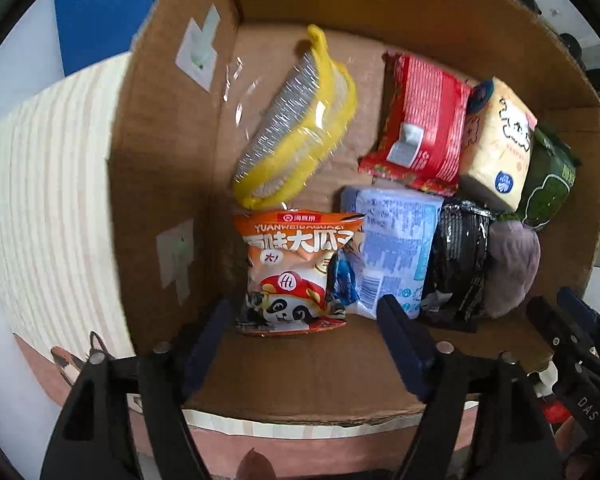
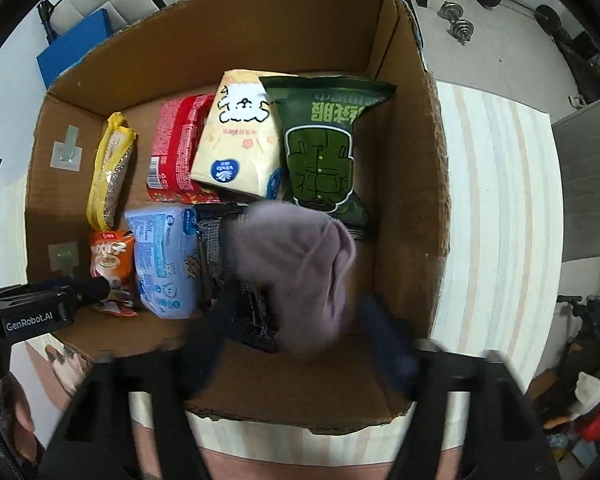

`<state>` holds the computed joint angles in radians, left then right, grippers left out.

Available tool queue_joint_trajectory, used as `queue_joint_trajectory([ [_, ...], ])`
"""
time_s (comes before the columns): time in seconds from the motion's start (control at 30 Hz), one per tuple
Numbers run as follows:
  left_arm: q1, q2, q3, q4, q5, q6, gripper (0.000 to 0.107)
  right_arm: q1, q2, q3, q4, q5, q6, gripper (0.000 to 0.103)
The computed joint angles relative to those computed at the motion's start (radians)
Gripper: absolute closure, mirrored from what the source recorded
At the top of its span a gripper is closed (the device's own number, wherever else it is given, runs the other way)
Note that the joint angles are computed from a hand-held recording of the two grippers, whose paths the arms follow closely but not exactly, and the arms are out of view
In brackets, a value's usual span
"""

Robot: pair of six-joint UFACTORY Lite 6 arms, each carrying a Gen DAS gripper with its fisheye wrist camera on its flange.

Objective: Organize soft objects
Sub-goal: 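Drop the chip bag and lilac cloth into the box and open both grippers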

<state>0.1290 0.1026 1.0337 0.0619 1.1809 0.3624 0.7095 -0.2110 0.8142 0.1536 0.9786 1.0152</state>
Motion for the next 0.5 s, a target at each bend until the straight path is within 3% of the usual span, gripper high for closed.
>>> queue_joint_trajectory([
  [0.1,0.009,-0.020,0.021,0.000,-0.001,0.007,0.009,0.006,-0.004,0.009,-0.011,0.007,0.023,0.024],
  [0.3,0.028,-0.130,0.024,-0.013,0.000,0.036,0.007,0.056,-0.011,0.060,-0.065,0.043,0.103,0.002],
  [0.5,-0.002,-0.341,-0.056,-0.032,0.000,0.045,0.007,0.162,-0.043,0.126,-0.161,0.137,0.225,0.000],
])
